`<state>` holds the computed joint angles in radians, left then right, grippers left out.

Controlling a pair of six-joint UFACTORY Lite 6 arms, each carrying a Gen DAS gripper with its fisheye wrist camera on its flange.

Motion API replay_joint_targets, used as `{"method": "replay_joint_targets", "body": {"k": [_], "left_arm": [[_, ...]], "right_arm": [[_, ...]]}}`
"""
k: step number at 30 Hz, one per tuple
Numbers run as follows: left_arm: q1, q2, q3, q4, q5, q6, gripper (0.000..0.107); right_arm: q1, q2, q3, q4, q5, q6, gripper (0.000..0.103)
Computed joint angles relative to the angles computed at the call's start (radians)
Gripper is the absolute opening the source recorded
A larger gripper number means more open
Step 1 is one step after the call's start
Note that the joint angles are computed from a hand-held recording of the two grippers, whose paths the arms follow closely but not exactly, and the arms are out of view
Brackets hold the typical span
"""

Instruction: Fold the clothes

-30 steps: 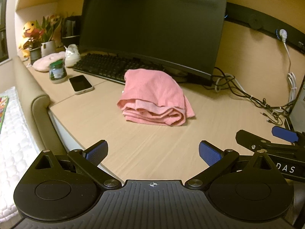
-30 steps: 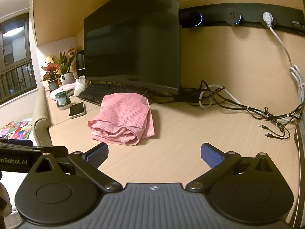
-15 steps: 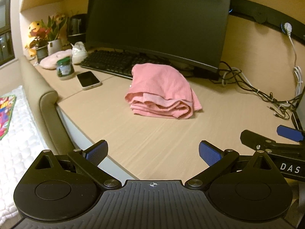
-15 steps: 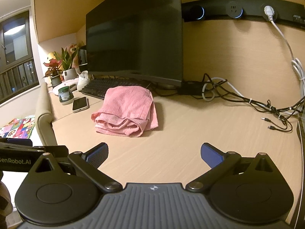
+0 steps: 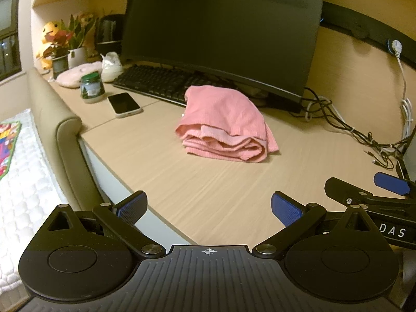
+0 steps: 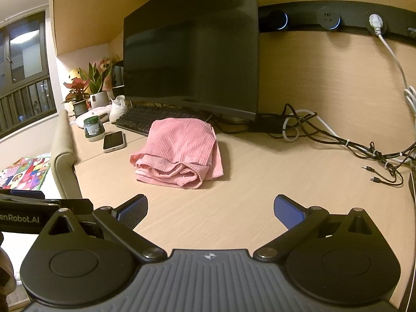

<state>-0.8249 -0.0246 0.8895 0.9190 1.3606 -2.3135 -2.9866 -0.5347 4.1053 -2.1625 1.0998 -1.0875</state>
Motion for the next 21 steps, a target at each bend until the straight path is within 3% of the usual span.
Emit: {"method": "replay_joint_targets", "body": {"k": [21], "left_arm": [[0.022, -0.005, -0.025, -0.008, -0.035, -0.016, 0.103]], "right_arm": [[0.021, -0.025, -0.031, -0.039, 0.003, 0.018, 0.103]]}}
